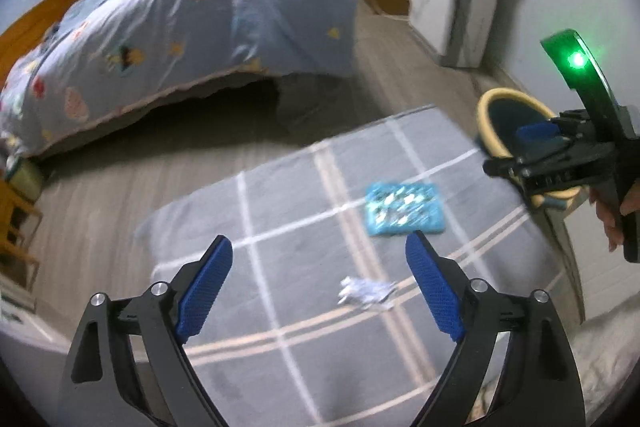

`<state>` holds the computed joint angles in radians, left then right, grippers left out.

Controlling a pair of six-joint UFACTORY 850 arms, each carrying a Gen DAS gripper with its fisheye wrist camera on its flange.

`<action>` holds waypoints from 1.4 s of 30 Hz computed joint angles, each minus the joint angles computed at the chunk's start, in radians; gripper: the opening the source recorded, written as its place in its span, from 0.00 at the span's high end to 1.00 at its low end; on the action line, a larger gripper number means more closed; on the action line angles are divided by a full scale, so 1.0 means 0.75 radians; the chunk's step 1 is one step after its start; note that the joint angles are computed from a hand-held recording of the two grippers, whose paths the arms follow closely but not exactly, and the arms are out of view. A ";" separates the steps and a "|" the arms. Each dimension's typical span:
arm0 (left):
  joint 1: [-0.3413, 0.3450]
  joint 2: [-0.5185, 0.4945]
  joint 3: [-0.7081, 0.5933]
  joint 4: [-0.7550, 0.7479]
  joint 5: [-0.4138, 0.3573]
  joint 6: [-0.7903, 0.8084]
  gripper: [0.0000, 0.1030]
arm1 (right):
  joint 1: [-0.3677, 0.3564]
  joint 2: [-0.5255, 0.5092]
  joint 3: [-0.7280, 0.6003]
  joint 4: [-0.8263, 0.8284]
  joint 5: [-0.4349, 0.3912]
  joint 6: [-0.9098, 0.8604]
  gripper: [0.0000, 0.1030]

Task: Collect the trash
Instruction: 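Withdraw both tools from the bin back over the cushion, then grasp the white sachet with the right tool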

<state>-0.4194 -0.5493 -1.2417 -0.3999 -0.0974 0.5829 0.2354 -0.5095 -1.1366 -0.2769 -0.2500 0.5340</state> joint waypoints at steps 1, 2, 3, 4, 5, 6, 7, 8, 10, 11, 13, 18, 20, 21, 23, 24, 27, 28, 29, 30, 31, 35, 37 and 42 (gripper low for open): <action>0.021 -0.005 0.005 -0.034 -0.007 0.019 0.15 | 0.023 -0.020 -0.016 0.004 0.001 -0.024 0.19; 0.035 -0.008 0.009 -0.090 -0.005 0.066 0.15 | 0.042 -0.038 -0.030 0.009 0.000 -0.044 0.19; 0.050 -0.011 0.015 -0.150 0.002 0.124 0.15 | 0.065 -0.061 -0.048 0.031 -0.005 -0.079 0.20; 0.067 -0.016 0.017 -0.155 0.004 0.128 0.15 | 0.085 -0.080 -0.065 0.042 -0.009 -0.099 0.23; 0.080 -0.018 0.019 -0.143 0.005 0.122 0.15 | 0.105 -0.097 -0.078 0.052 -0.010 -0.112 0.25; 0.093 -0.020 0.018 -0.131 0.002 0.113 0.15 | 0.126 -0.121 -0.100 0.071 -0.018 -0.138 0.26; 0.109 -0.022 0.017 -0.170 -0.006 0.151 0.15 | 0.139 -0.141 -0.119 0.072 -0.028 -0.148 0.30; 0.119 -0.022 0.018 -0.212 -0.013 0.186 0.15 | 0.157 -0.163 -0.141 0.046 -0.039 -0.132 0.33; 0.149 -0.028 0.010 -0.308 -0.037 0.270 0.15 | 0.190 -0.201 -0.173 0.054 -0.046 -0.155 0.36; 0.159 -0.030 0.006 -0.337 -0.046 0.294 0.15 | 0.202 -0.220 -0.192 0.097 -0.053 -0.202 0.36; 0.176 -0.037 0.001 -0.376 -0.061 0.330 0.15 | 0.228 -0.263 -0.236 0.110 -0.083 -0.230 0.37; 0.218 -0.054 -0.010 -0.409 -0.095 0.387 0.15 | 0.268 -0.351 -0.340 0.170 -0.148 -0.313 0.37; 0.233 -0.062 -0.014 -0.417 -0.109 0.404 0.15 | 0.283 -0.380 -0.374 0.133 -0.177 -0.286 0.37; 0.242 -0.066 -0.016 -0.415 -0.117 0.407 0.15 | 0.290 -0.403 -0.400 0.114 -0.200 -0.269 0.37; 0.253 -0.073 -0.020 -0.398 -0.128 0.393 0.15 | 0.298 -0.440 -0.441 0.104 -0.248 -0.257 0.38; 0.258 -0.075 -0.021 -0.405 -0.133 0.400 0.15 | 0.303 -0.459 -0.460 0.106 -0.272 -0.260 0.39; 0.270 -0.085 -0.034 -0.419 -0.162 0.409 0.15 | 0.304 -0.468 -0.472 0.137 -0.257 -0.292 0.50; 0.269 -0.088 -0.039 -0.414 -0.166 0.404 0.15 | 0.302 -0.471 -0.474 0.187 -0.246 -0.325 0.64; 0.269 -0.090 -0.041 -0.415 -0.167 0.406 0.15 | 0.301 -0.474 -0.479 0.218 -0.245 -0.345 0.72; 0.266 -0.092 -0.044 -0.417 -0.169 0.408 0.15 | 0.301 -0.474 -0.481 0.234 -0.248 -0.355 0.73; 0.263 -0.093 -0.047 -0.422 -0.172 0.412 0.15 | 0.300 -0.472 -0.482 0.248 -0.251 -0.364 0.77; 0.239 -0.103 -0.058 -0.345 -0.173 0.338 0.15 | 0.270 -0.418 -0.441 0.333 -0.217 -0.384 0.78; 0.221 -0.112 -0.068 -0.310 -0.178 0.299 0.15 | 0.245 -0.375 -0.401 0.360 -0.183 -0.370 0.78; 0.163 -0.148 -0.108 -0.202 -0.184 0.177 0.15 | 0.189 -0.253 -0.306 0.233 -0.142 -0.152 0.78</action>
